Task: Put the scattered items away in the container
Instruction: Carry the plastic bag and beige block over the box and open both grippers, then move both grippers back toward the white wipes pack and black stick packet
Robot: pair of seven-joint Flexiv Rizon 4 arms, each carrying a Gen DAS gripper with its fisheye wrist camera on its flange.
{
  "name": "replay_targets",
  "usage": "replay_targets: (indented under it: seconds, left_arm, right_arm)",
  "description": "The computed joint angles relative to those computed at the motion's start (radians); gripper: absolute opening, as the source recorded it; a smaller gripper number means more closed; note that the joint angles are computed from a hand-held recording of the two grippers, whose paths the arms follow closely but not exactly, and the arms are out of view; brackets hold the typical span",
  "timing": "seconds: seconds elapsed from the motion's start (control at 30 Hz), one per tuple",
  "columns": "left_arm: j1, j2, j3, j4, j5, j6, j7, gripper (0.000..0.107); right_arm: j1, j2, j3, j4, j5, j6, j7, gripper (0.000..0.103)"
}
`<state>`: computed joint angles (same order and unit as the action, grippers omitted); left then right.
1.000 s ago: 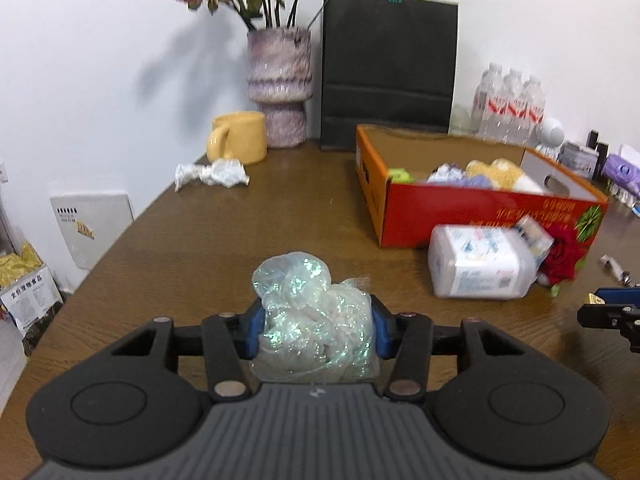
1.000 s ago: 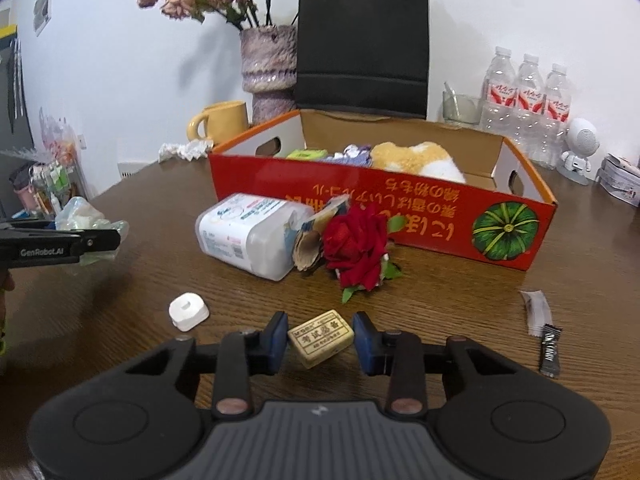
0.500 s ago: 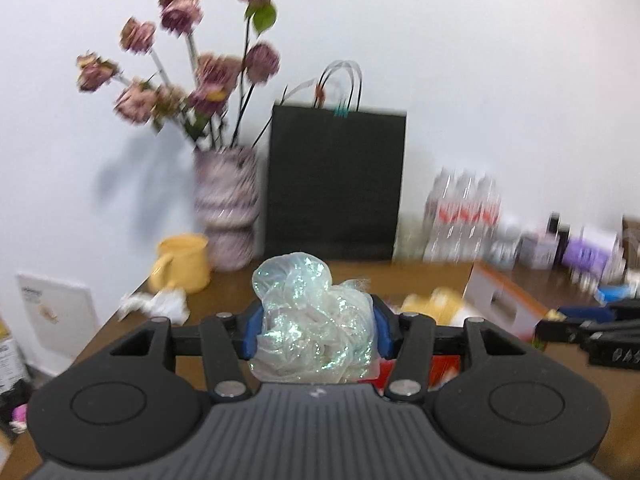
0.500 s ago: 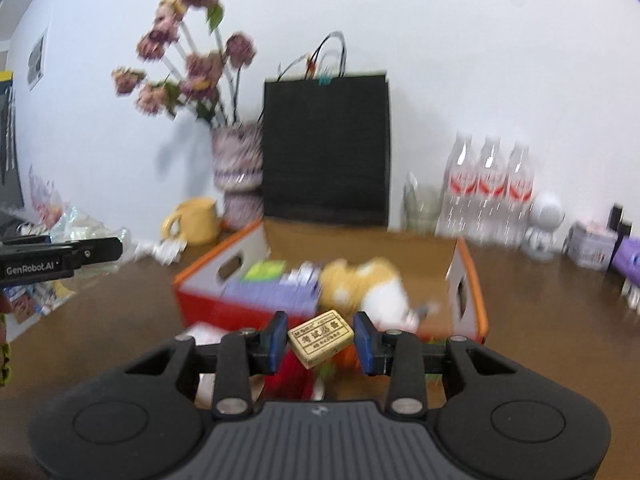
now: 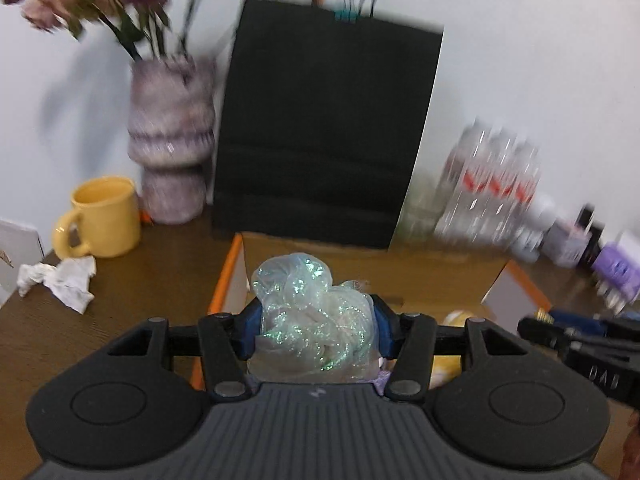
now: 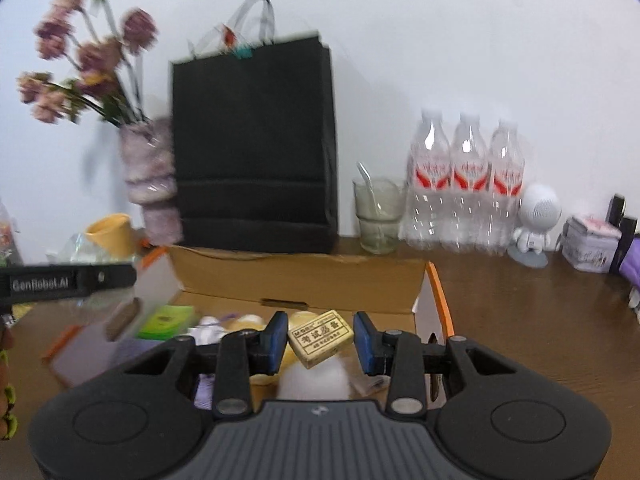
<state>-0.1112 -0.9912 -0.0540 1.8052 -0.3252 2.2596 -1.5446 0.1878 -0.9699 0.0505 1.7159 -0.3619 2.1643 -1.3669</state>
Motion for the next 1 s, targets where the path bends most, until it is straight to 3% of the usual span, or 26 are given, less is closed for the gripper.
replay_targets:
  seconds: [0.27, 0.37, 0.4, 0.43, 0.5, 0.63, 0.7, 0.83, 1.0]
  left_arm:
    - [-0.118, -0.045, 0.114, -0.127, -0.177, -0.236, 0.132, 0.055]
    - [-0.13, -0.054, 0.13, -0.144, -0.183, -0.256, 0.14, 0.062]
    - [-0.126, -0.053, 0.126, -0.142, -0.176, -0.252, 0.14, 0.066]
    - [-0.116, -0.05, 0.116, -0.137, -0.161, -0.241, 0.137, 0.074]
    - [-0.097, -0.041, 0.094, -0.118, -0.132, -0.209, 0.127, 0.084]
    - [-0.098, -0.024, 0.085, -0.08, -0.117, -0.132, 0.115, 0.101]
    - [-0.077, -0.006, 0.06, -0.035, -0.087, -0.058, 0.089, 0.103]
    - [-0.05, 0.026, 0.031, 0.069, -0.029, 0.112, 0.039, 0.103]
    - [-0.032, 0.037, 0.013, 0.196, 0.019, 0.301, -0.011, 0.103]
  right_arm:
    - [-0.026, -0.088, 0.022, -0.195, -0.054, -0.245, 0.049, 0.035]
    - [-0.068, -0.102, 0.081, -0.225, -0.084, -0.306, 0.046, 0.036]
    - [-0.067, -0.102, 0.08, -0.225, -0.079, -0.307, 0.042, 0.044]
    - [-0.057, -0.097, 0.067, -0.22, -0.065, -0.303, 0.041, 0.049]
    - [-0.036, -0.085, 0.039, -0.202, -0.035, -0.271, 0.035, 0.071]
    - [-0.08, -0.057, 0.084, -0.143, -0.057, -0.186, 0.016, 0.083]
    - [-0.079, -0.032, 0.077, -0.094, -0.048, -0.122, 0.011, 0.094]
    - [-0.102, 0.017, 0.079, 0.019, -0.072, 0.006, 0.008, 0.103]
    - [-0.1, 0.071, 0.047, 0.173, -0.088, 0.152, -0.021, 0.103]
